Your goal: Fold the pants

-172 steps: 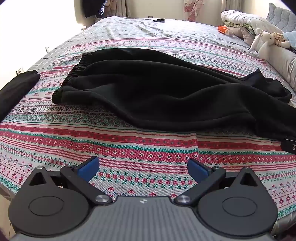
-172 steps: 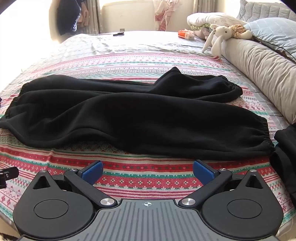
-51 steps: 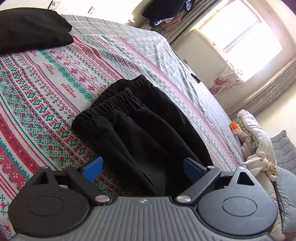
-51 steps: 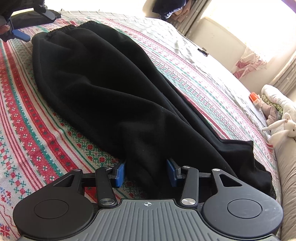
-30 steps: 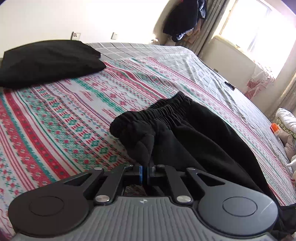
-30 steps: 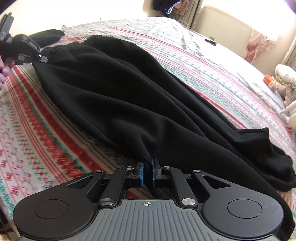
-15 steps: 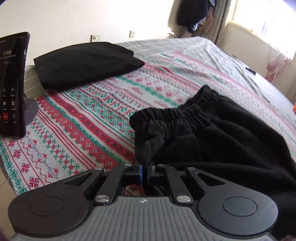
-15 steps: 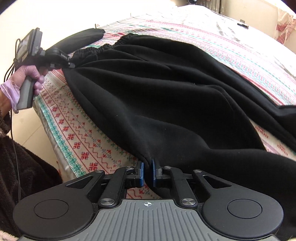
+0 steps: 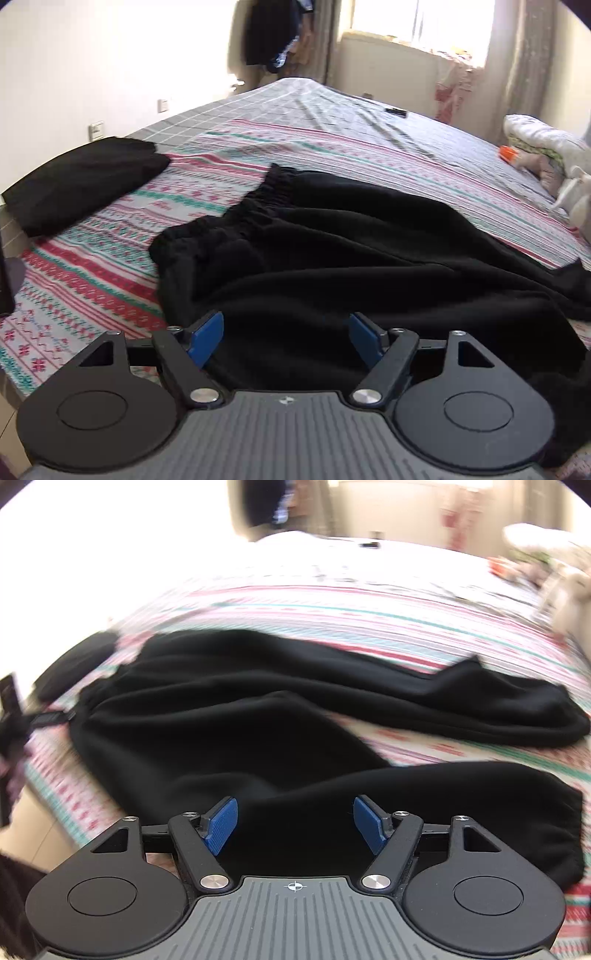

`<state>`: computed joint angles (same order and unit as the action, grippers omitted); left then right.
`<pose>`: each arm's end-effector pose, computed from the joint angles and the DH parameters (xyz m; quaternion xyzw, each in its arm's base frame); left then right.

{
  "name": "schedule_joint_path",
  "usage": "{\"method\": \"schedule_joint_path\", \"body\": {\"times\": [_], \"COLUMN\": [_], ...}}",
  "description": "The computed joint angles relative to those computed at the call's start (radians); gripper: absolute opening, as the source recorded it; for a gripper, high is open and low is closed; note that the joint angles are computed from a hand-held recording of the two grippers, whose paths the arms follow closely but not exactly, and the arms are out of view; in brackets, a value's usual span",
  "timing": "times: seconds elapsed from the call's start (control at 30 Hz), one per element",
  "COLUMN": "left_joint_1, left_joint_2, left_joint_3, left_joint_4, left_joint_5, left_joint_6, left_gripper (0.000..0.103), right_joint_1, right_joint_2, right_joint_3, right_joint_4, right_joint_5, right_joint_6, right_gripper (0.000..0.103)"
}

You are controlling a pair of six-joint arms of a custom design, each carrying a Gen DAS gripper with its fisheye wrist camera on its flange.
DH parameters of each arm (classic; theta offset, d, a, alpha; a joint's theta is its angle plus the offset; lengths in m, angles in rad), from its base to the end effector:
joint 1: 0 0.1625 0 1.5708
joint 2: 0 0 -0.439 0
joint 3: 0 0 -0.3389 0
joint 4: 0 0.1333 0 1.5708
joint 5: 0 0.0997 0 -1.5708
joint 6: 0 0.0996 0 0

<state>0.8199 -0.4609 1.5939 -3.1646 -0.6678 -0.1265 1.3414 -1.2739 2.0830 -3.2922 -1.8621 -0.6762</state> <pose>-0.2913 -0.6221 0.0399 0.1742 0.8643 -0.3665 0.2973 -0.0115 -0.5095 0.3575 0.1344 -0.8803 0.3349 0.3078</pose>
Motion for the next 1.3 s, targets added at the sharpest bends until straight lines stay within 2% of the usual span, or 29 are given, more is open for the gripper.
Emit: {"method": "schedule_joint_path", "body": {"times": [0.13,0.27,0.47,0.63,0.7,0.77,0.9,1.0,1.07,1.13,1.17,1.23,1.3], "left_joint_1": [-0.045,-0.076,-0.1,-0.112,-0.119,-0.121,-0.125,-0.119,-0.121,-0.121,-0.121,-0.121,-0.119], "left_joint_2": [0.057,0.106,0.172,0.22,0.243,0.267,0.298,0.312,0.321,0.325,0.329,0.341,0.349], "left_joint_3": [0.001,-0.006,-0.016,-0.073,-0.108,-0.152,-0.195,-0.211,-0.225,-0.234,-0.238,-0.264,-0.278], "left_joint_4": [-0.074,-0.091,-0.101,0.009,0.066,0.131,0.185,0.171,0.175,0.172,0.171,0.176,0.175], "left_joint_5": [-0.137,-0.282,-0.491,-0.625,-0.643,-0.64,-0.62,-0.634,-0.634,-0.63,-0.629,-0.625,-0.624], "left_joint_6": [0.138,0.27,0.449,0.523,0.533,0.54,0.542,0.529,0.534,0.53,0.529,0.524,0.518], "left_gripper": [0.098,0.1,0.1,0.099,0.094,0.089,0.084,0.084,0.084,0.081,0.08,0.074,0.07], "right_joint_1": [-0.058,-0.138,-0.257,-0.307,-0.314,-0.315,-0.303,-0.322,-0.334,-0.345,-0.342,-0.329,-0.319], "right_joint_2": [-0.009,-0.031,-0.07,-0.071,-0.054,-0.034,-0.004,0.001,0.007,0.02,0.027,0.04,0.044], "right_joint_3": [-0.037,-0.07,-0.091,-0.128,-0.141,-0.145,-0.159,-0.193,-0.224,-0.236,-0.243,-0.252,-0.256], "right_joint_4": [-0.065,-0.081,-0.095,-0.028,-0.026,-0.069,-0.14,-0.108,-0.06,-0.071,-0.076,-0.091,-0.091], "right_joint_5": [-0.072,-0.106,-0.059,0.006,0.003,-0.007,-0.067,-0.035,-0.021,0.0,-0.01,-0.041,-0.062], "right_joint_6": [0.078,0.168,0.234,0.274,0.274,0.236,0.174,0.149,0.162,0.161,0.149,0.144,0.156], "right_gripper": [0.074,0.074,0.074,0.072,0.069,0.065,0.064,0.064,0.061,0.051,0.049,0.037,0.03]}}
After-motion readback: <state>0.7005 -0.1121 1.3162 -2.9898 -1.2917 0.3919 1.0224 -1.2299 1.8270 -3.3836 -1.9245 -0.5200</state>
